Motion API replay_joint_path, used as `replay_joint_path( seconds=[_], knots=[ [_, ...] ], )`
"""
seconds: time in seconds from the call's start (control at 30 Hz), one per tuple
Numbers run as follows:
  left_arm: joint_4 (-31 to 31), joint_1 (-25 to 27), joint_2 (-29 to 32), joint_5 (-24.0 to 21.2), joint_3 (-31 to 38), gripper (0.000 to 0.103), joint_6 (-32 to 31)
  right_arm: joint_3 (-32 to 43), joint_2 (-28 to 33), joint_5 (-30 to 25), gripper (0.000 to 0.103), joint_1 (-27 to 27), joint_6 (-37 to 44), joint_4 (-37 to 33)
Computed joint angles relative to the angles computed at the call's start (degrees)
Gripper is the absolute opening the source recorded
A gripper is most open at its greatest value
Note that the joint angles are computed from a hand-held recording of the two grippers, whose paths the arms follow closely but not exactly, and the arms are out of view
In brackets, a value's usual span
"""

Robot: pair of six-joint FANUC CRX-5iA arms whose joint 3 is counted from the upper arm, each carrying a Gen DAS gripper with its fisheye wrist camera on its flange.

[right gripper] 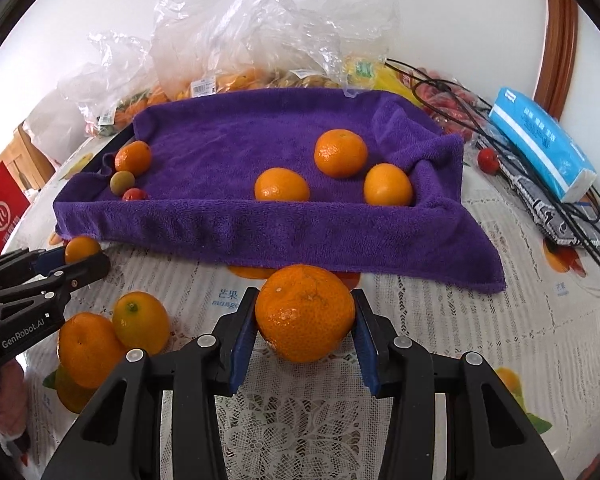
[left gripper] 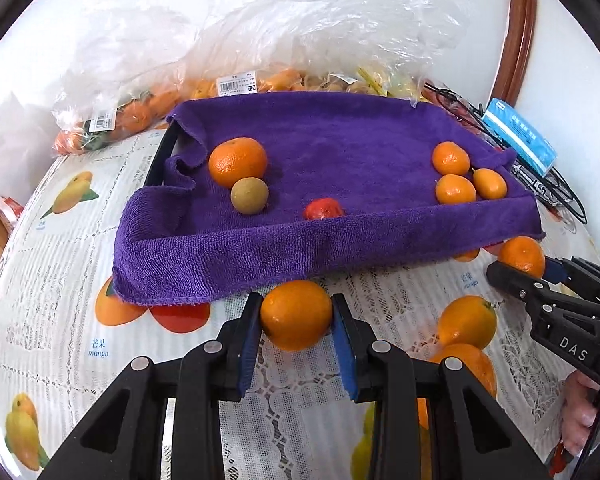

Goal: Organize fruits
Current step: 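Lift both held oranges from the table toward the towel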

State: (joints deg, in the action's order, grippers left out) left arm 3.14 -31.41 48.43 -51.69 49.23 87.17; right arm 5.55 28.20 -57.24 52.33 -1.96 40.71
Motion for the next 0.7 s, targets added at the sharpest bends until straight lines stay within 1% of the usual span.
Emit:
replay_joint_path(
  seconds=[0.3,0.53,0.7],
  knots=[
    [-2.3,-0.6,0.8,-1.6,2.2,0.032,1.8,-0.5,-0.3,0.7,0.044,-0.1,-0.5,0.1],
    [-3.9,-1.1,0.7,-1.5,2.3,0.032,2.5,-1.4,-0.7,1.5,0.045,0.0,-1.4,0.7],
    [-1.7,-0.5,0.7,-1.2,1.8,0.032,2.0,-1.3,-0.6,1.5,0.044,0.2,-1.3,1.4]
  ],
)
